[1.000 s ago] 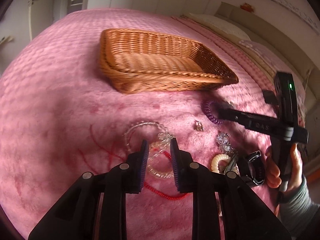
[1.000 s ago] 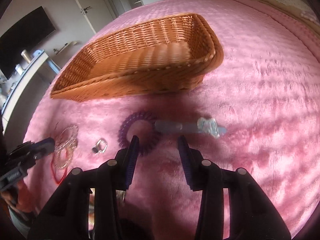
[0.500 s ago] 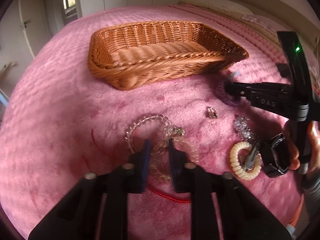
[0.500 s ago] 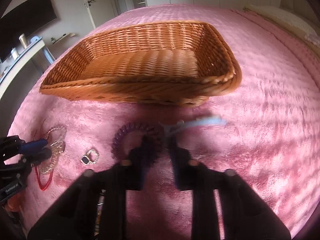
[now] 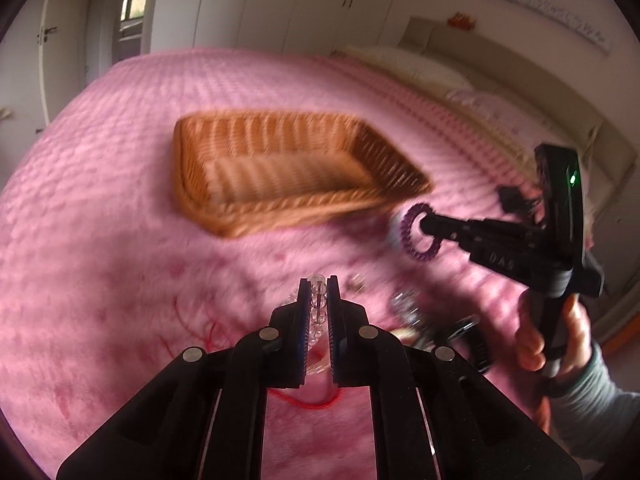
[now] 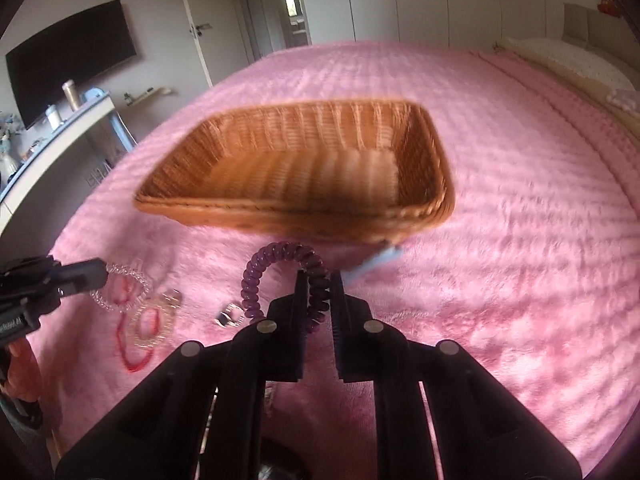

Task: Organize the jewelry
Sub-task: 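Carry both items over the wicker basket and open both tools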

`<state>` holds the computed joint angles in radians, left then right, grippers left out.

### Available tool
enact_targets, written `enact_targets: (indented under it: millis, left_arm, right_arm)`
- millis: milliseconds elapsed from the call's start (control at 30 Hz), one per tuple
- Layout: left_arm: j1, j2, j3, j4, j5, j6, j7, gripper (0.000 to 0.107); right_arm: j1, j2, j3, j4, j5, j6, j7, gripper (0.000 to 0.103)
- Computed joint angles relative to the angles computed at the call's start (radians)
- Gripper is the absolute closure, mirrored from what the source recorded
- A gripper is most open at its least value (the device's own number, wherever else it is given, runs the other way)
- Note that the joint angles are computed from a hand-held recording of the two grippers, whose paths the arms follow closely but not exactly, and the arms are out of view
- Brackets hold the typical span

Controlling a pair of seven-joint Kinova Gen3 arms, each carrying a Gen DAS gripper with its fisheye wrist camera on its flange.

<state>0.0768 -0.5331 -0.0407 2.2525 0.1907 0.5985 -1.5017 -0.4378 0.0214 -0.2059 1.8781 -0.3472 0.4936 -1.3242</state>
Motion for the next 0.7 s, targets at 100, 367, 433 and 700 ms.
enact_targets:
  millis: [100, 367, 433, 700]
  left_arm:
    - [0.017, -0.012, -0.006, -0.027, 0.011, -0.013, -0.005, 0.101]
    - [0.010, 0.067, -0.017, -0.142, -0.001, -0.084, -0.024, 0.101]
    - [-0.003, 0.099, -0.013, -0.165, -0.010, -0.107, -0.024, 0.101]
    - [-0.062, 0.301, 0.003, -0.249, -0.027, -0.188, 0.000, 0.101]
  right_arm:
    - [0.006, -0.037, 0.008, -0.011, -0.048, 0.006, 0.046, 0.094]
    - [-0.023, 0.026, -0.001, -0.173, 0.074, 0.000, -0.057, 0.094]
    - [-0.030, 0.074, -0.001, -0.235, 0.109, 0.023, -0.092, 0.094]
    - [-0.059, 0.297, 0.015, -0.470, 0.206, 0.167, -0.207, 0.094]
